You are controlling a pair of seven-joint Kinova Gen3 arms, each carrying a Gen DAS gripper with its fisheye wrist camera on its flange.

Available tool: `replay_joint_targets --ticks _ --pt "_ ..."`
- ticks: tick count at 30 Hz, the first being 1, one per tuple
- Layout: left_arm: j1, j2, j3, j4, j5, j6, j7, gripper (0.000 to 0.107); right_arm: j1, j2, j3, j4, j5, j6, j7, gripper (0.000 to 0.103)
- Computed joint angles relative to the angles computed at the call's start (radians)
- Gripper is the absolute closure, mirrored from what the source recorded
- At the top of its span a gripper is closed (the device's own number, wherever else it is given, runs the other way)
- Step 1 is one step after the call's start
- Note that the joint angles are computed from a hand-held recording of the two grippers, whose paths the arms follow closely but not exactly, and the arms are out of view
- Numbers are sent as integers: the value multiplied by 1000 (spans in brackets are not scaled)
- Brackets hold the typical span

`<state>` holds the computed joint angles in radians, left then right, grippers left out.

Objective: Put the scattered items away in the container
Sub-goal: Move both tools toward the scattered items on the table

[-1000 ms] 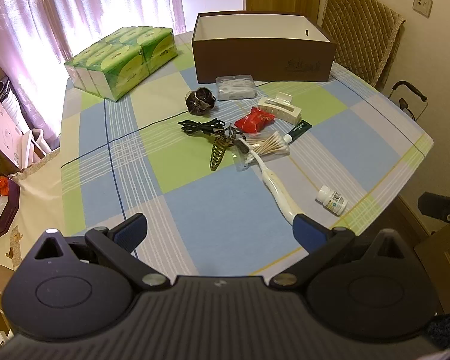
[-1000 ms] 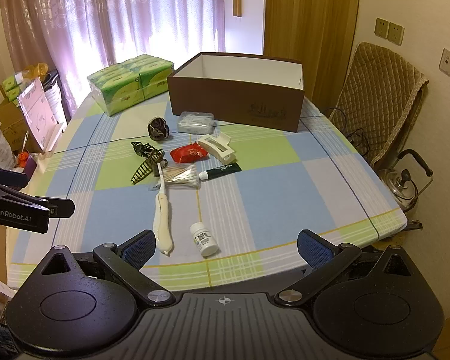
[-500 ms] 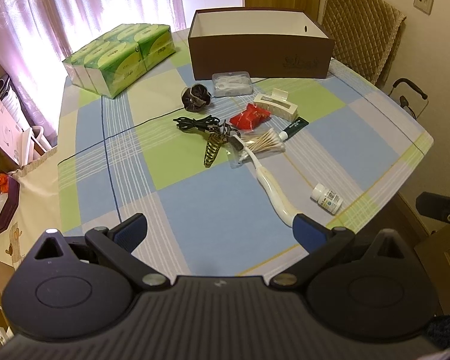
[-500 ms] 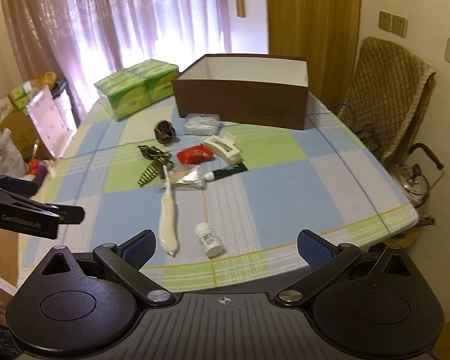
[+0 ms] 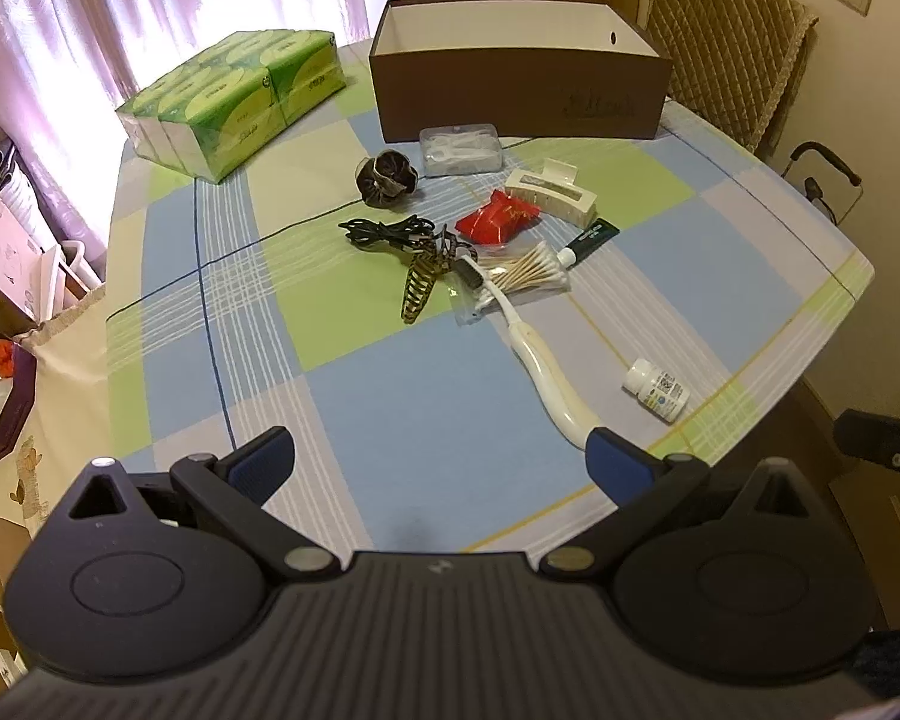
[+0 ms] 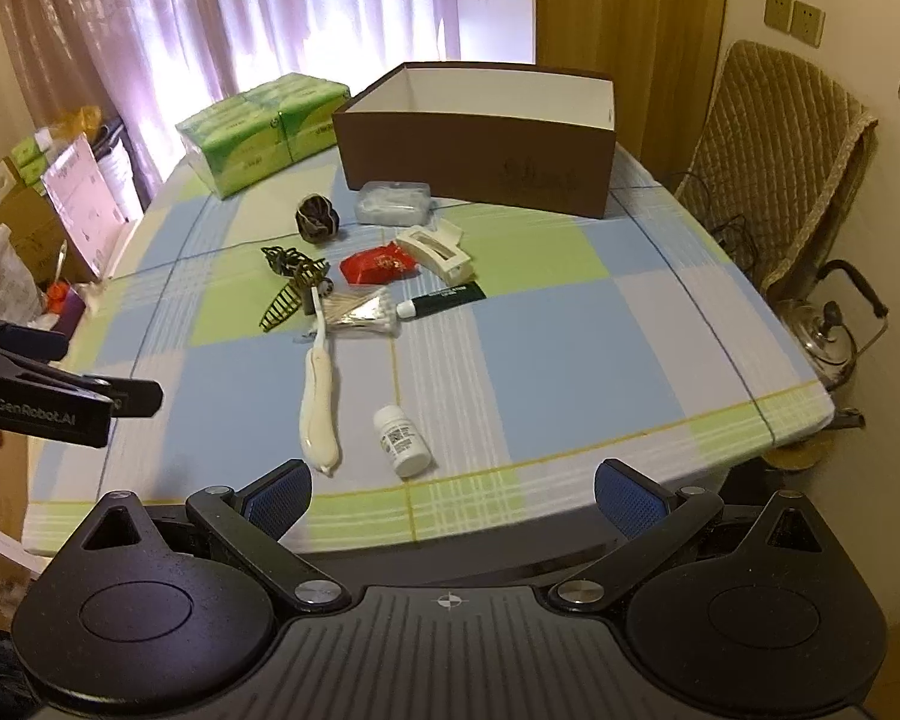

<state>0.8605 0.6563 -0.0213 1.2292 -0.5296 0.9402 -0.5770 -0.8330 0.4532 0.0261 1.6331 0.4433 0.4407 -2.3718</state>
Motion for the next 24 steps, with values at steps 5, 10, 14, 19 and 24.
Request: replay_joint_targets --ticks 5,10,14,19,24 --pt "-19 4 10 5 18 -25 -25 6 72 12 -60 -3 -62 -37 82 0" --pt "-24 11 0 22 13 -67 -42 6 70 45 -33 -16 -94 -77 140 0" --pt "-42 31 3 10 34 -64 -64 6 91 85 -48 -49 -125 -68 207 0" --pt "-59 55 6 7 58 -85 -101 6 124 135 -77 -76 -170 -81 316 0" --pt "-84 89 17 -7 96 -111 -164 6 144 186 -89 -103 -210 -95 413 0"
